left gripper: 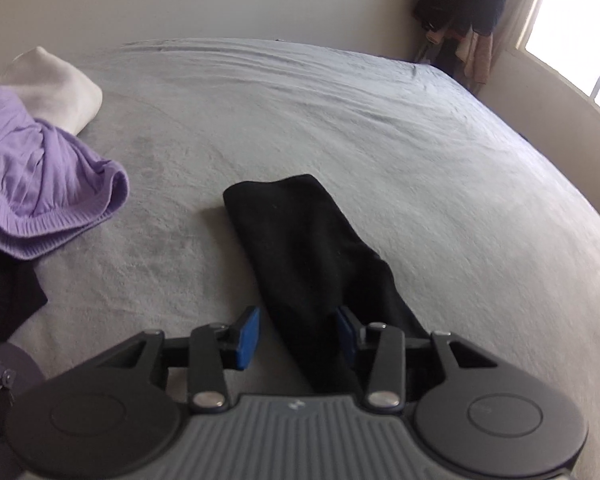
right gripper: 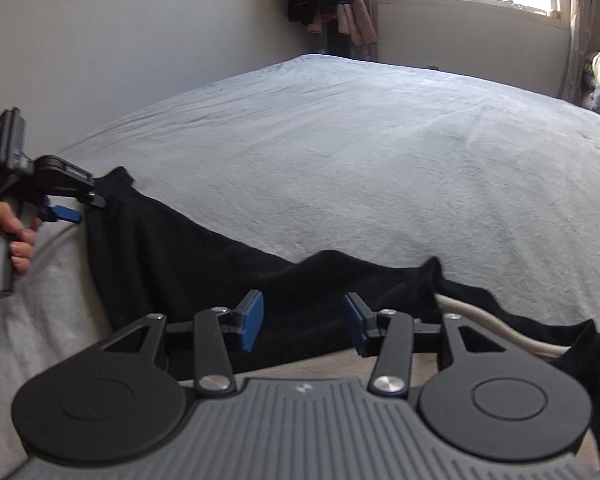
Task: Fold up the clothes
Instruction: 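Open the left gripper and lay the black sleeve on the bed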
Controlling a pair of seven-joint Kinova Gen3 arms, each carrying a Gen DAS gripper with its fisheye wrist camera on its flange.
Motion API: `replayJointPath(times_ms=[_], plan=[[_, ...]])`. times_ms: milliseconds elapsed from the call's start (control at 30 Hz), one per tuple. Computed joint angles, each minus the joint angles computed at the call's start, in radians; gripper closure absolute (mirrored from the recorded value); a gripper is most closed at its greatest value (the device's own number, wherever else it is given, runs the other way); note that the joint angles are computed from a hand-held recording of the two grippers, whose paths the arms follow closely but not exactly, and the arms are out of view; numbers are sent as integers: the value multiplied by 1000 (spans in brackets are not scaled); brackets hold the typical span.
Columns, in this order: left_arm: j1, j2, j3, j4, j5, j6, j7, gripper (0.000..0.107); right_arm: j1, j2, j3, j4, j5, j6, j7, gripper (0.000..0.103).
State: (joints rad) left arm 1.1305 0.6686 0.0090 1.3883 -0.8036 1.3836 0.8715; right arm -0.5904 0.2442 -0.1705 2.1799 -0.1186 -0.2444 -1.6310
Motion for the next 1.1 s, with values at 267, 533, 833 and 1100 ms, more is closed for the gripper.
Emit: replayJointPath(times_ms=[267,533,833,1100], plan=[[22,3,-19,93,-95,-51,166,89,16,81,-175,-85,289,-8,-130,70],[36,88,-40,-76,-23,145,22,103,-318,156,144,-188,53,96,136,87],[9,68,-33,-71,24,155,10,70,-139,146,-36,-220,72,158,88,85],[-69,53,-35,-39,21,94,49,76,-62,128,-102,-210,112,174,46,85]])
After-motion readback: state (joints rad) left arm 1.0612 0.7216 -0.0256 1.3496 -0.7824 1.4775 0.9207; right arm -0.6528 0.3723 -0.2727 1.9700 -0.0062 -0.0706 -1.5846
